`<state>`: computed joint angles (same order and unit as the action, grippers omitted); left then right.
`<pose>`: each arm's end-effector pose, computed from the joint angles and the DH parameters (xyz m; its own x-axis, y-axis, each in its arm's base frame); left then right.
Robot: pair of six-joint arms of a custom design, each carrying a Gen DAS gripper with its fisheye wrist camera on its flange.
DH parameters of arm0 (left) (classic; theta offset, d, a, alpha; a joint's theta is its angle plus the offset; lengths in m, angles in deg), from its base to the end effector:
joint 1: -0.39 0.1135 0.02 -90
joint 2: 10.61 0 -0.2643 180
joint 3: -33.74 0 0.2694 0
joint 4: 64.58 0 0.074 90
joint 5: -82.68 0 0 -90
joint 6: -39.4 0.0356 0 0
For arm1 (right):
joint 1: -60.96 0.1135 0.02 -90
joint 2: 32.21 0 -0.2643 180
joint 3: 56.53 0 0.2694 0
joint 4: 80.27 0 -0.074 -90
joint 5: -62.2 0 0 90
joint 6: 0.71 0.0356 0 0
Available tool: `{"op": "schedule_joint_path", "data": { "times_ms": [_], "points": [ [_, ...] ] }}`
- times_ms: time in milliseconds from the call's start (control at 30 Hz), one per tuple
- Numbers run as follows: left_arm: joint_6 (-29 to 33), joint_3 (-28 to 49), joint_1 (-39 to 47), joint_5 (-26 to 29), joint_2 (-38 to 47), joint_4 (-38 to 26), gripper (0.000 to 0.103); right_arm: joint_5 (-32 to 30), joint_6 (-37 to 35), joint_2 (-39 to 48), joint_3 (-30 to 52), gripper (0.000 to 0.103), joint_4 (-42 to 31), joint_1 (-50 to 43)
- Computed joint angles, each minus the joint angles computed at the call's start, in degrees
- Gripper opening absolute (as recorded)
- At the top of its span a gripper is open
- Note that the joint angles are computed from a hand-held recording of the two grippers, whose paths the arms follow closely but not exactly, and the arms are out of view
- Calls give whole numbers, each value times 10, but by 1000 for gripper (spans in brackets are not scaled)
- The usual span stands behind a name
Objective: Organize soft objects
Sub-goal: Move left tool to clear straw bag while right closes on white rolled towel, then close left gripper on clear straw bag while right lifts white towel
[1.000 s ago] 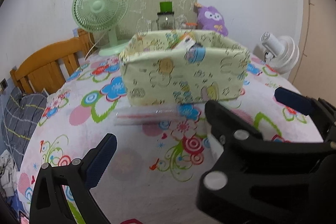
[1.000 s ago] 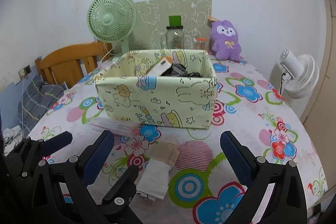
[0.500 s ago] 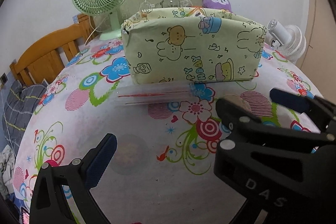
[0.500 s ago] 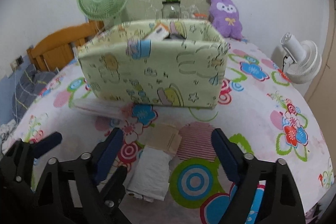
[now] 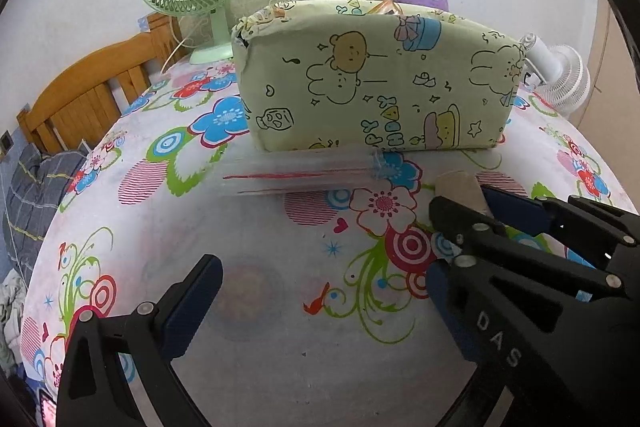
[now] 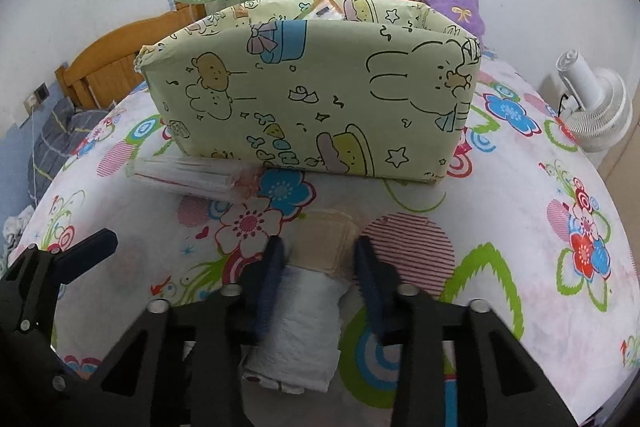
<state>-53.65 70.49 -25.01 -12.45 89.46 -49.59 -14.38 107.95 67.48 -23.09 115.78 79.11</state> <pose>0.2362 -0.1086 0.0512 -0.6937 0.2707 -0.6675 0.3371 0.9410 0.0313 0.2330 0.0677 0.0440 -0.7435 0.0838 -0.6635 0.0803 0.9961 0.0359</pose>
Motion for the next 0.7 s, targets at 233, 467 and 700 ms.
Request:
{"op": "schedule_joint_path", "data": {
  "times_ms": [233, 467, 700],
  "points": [
    [0, 12, 3, -2, -10, -16, 102, -20, -16, -12, 4, 28, -1, -24],
    [4, 28, 12, 9, -17, -27, 103, -31, -23, -28, 16, 27, -13, -36],
    [8, 63, 31, 21, 2, -48, 103, -43, -28, -29, 33, 27, -20, -43]
  ]
}}
